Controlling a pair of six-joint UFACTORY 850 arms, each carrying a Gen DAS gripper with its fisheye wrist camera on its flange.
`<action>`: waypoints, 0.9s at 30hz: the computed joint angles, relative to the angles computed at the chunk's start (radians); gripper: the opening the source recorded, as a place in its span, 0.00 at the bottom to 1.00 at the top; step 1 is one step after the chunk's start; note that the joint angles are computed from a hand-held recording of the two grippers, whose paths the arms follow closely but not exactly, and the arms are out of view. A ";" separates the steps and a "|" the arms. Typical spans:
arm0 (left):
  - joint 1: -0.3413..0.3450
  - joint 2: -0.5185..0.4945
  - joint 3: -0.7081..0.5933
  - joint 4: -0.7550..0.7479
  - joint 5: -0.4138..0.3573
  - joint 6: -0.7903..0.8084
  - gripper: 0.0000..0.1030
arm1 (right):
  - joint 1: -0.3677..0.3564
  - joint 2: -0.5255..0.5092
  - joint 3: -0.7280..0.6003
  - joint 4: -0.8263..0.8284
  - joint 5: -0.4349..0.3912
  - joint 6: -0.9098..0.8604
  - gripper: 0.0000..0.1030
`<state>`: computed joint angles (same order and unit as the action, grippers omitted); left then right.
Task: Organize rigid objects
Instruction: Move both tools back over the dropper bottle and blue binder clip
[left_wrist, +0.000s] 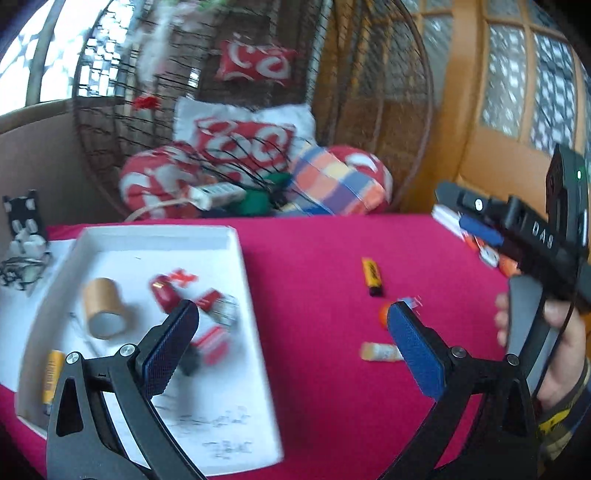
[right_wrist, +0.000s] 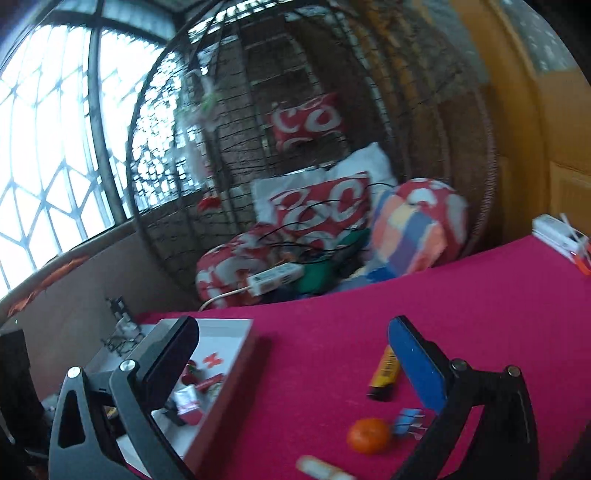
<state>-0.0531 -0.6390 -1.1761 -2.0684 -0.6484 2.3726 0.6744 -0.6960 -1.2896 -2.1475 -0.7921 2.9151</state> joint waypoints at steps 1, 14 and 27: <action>-0.011 -0.001 0.000 0.002 0.009 0.005 1.00 | -0.004 0.009 0.018 0.005 -0.005 0.001 1.00; -0.162 -0.048 -0.009 0.010 0.164 0.060 1.00 | -0.080 0.094 0.217 -0.091 0.044 0.110 1.00; -0.212 -0.148 -0.109 0.100 0.277 -0.110 1.00 | -0.129 0.024 0.141 -0.059 0.331 -0.406 1.00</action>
